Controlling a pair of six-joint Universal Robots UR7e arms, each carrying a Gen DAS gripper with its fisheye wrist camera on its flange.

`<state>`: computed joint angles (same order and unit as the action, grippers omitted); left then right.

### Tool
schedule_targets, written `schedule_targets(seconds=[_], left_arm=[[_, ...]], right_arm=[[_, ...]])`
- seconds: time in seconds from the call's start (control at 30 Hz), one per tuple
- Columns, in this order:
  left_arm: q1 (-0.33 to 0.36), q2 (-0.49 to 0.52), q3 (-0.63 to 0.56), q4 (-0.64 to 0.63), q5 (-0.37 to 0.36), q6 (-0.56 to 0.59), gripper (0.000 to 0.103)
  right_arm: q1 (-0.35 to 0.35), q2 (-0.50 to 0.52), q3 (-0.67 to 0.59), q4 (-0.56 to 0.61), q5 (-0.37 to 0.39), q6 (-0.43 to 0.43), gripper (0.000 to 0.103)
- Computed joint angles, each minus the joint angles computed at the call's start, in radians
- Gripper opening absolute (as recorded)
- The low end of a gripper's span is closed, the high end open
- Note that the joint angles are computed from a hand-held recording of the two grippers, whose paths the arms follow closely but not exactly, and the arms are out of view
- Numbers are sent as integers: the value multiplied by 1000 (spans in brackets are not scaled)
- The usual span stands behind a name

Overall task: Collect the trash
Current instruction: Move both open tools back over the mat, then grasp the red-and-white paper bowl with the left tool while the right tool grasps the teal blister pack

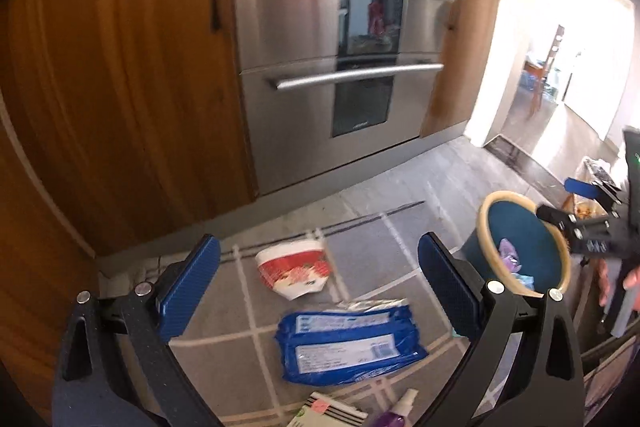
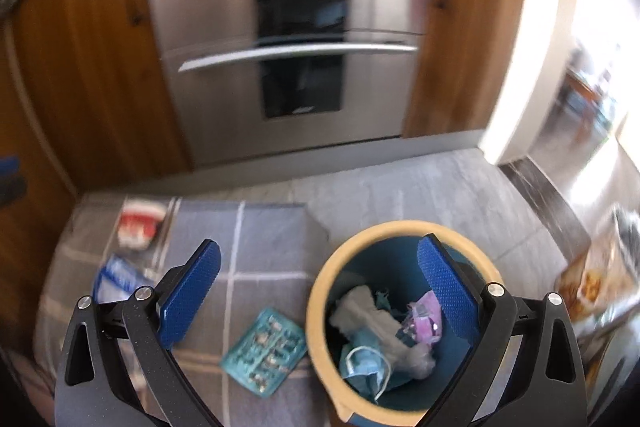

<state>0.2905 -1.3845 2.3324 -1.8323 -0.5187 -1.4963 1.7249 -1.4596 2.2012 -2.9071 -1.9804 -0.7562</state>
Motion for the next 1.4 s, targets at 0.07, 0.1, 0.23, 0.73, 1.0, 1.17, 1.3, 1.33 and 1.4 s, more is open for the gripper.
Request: schedule_targets(seconds=[0.07, 0.1, 0.23, 0.73, 1.0, 1.17, 1.3, 1.33, 1.4], left_arm=[[6, -23, 15, 18, 0, -23, 98], [9, -27, 14, 58, 6, -47, 98], [42, -31, 13, 124, -5, -92, 98], [212, 27, 32, -45, -17, 15, 97], [250, 87, 41, -230, -30, 136, 97], [254, 90, 52, -300, -30, 169, 97], [272, 98, 59, -364, -40, 189, 97], [280, 103, 60, -383, -43, 197, 97], [289, 117, 58, -401, -45, 205, 97]], right_arm=[[15, 8, 2, 47, -25, 17, 98], [22, 10, 1, 82, -42, 40, 98], [59, 8, 44, 110, -136, 161, 98], [46, 114, 260, -264, -274, 424, 97], [36, 295, 263, -472, -355, 401, 96], [35, 360, 247, -532, -392, 405, 95], [34, 395, 234, -557, -432, 424, 95], [32, 400, 228, -550, -434, 429, 95], [26, 407, 224, -546, -444, 442, 95]])
